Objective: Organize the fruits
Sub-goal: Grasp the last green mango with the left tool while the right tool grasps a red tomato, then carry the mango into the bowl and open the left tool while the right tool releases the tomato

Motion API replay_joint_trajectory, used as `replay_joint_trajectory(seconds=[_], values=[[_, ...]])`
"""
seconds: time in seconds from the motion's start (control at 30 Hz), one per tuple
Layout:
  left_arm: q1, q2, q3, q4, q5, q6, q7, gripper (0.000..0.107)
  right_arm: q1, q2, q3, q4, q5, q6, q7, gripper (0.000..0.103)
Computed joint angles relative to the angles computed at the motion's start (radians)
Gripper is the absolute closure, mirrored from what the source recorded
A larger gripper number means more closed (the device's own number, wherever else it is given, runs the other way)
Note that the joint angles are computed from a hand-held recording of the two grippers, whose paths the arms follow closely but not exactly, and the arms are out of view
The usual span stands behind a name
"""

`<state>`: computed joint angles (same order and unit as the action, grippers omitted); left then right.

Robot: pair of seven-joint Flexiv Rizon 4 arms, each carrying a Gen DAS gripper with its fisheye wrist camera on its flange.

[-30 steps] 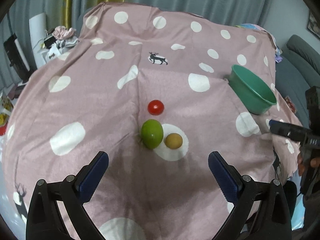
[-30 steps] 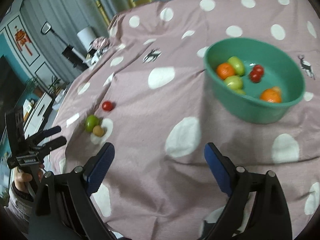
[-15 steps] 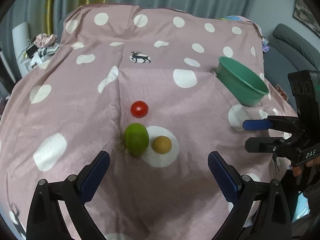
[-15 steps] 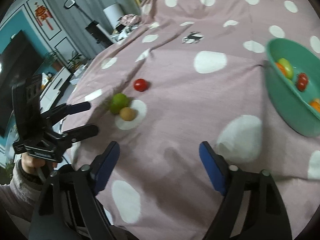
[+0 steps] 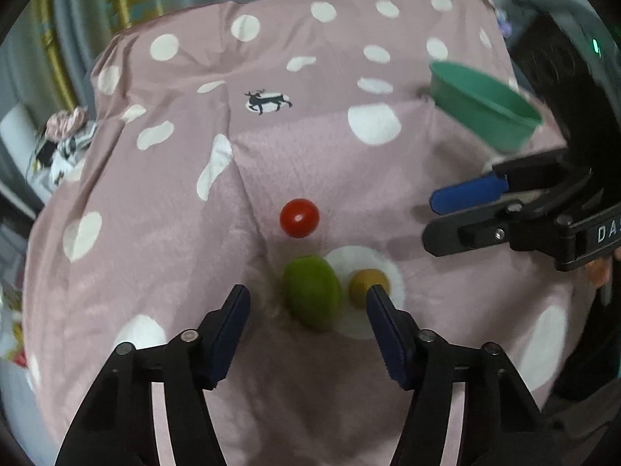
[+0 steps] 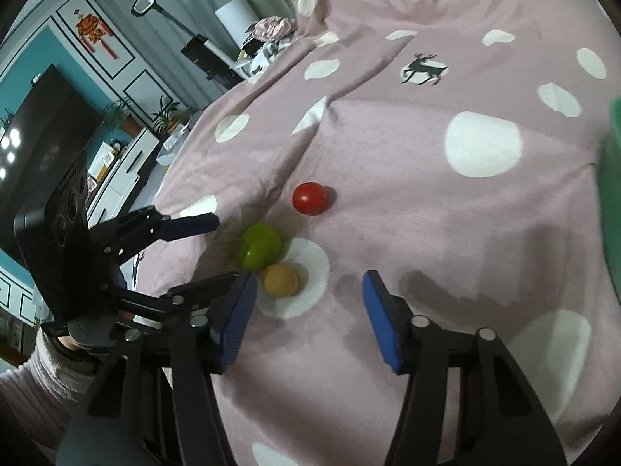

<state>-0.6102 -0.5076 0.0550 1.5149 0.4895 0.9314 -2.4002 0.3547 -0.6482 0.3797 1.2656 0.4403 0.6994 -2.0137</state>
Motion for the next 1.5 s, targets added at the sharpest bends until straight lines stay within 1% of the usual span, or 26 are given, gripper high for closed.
replay_joint_trajectory(seconds=[0.07,0.13,0.17,0.3,0.33,0.4,0.53,0.6,0.63,0.73,0.8,0.87,0.93,1.07,1.3,1.37,1.5], values=[[0.006,-0.016,-0.011,-0.028,-0.004,-0.042,0.062,0.047,0.011,-0.018,-0.004,-0.024,-0.006,-0.009,0.014,0.050],[-0.001,-0.031,-0.008,-0.063,0.002,-0.104,0.102,0.050,0.018,-0.034,-0.006,-0.047,-0.011,-0.015,0.026,0.051],[-0.003,-0.036,-0.008,-0.074,0.005,-0.121,0.114,0.050,0.028,-0.044,-0.011,-0.062,-0.021,-0.016,0.034,0.051],[-0.017,-0.050,-0.001,-0.106,0.045,-0.152,0.162,0.051,0.062,-0.085,-0.025,-0.116,-0.067,-0.019,0.057,0.052],[-0.021,-0.054,-0.002,-0.115,0.055,-0.156,0.179,0.056,0.072,-0.097,-0.030,-0.132,-0.081,-0.023,0.064,0.052],[-0.022,-0.068,-0.009,-0.132,0.061,-0.166,0.225,0.061,0.090,-0.123,-0.037,-0.166,-0.109,-0.033,0.076,0.052],[-0.053,-0.099,0.002,-0.178,0.102,-0.219,0.286,0.064,0.119,-0.164,-0.048,-0.219,-0.154,-0.055,0.090,0.055],[-0.042,-0.103,-0.005,-0.174,0.081,-0.218,0.301,0.064,0.126,-0.184,-0.047,-0.245,-0.168,-0.069,0.088,0.056],[-0.021,-0.094,-0.011,-0.149,0.053,-0.175,0.285,0.064,0.131,-0.195,-0.047,-0.262,-0.175,-0.081,0.089,0.057],[0.010,-0.083,-0.014,-0.108,0.001,-0.110,0.263,0.065,0.140,-0.217,-0.048,-0.296,-0.185,-0.102,0.088,0.062],[0.011,-0.086,-0.012,-0.107,-0.011,-0.097,0.263,0.066,0.149,-0.232,-0.050,-0.318,-0.193,-0.112,0.079,0.068],[0.020,-0.084,-0.012,-0.093,-0.032,-0.067,0.255,0.066,0.157,-0.237,-0.054,-0.323,-0.202,-0.103,0.064,0.072],[0.026,-0.082,-0.009,-0.076,-0.048,-0.033,0.244,0.067,0.159,-0.240,-0.053,-0.324,-0.202,-0.095,0.053,0.072],[0.014,-0.081,0.008,-0.069,-0.050,-0.009,0.212,0.067,0.137,-0.239,-0.041,-0.325,-0.169,-0.090,0.069,0.072],[0.000,-0.064,0.029,-0.038,-0.050,0.046,0.124,0.067,0.083,-0.175,-0.024,-0.236,-0.115,-0.045,0.044,0.072],[-0.008,-0.049,0.036,-0.026,-0.041,0.072,0.085,0.067,0.063,-0.149,-0.019,-0.197,-0.097,-0.025,0.037,0.072],[-0.032,-0.029,0.054,-0.036,-0.002,0.082,0.012,0.067,0.012,-0.093,0.002,-0.114,-0.042,0.025,0.012,0.072]])
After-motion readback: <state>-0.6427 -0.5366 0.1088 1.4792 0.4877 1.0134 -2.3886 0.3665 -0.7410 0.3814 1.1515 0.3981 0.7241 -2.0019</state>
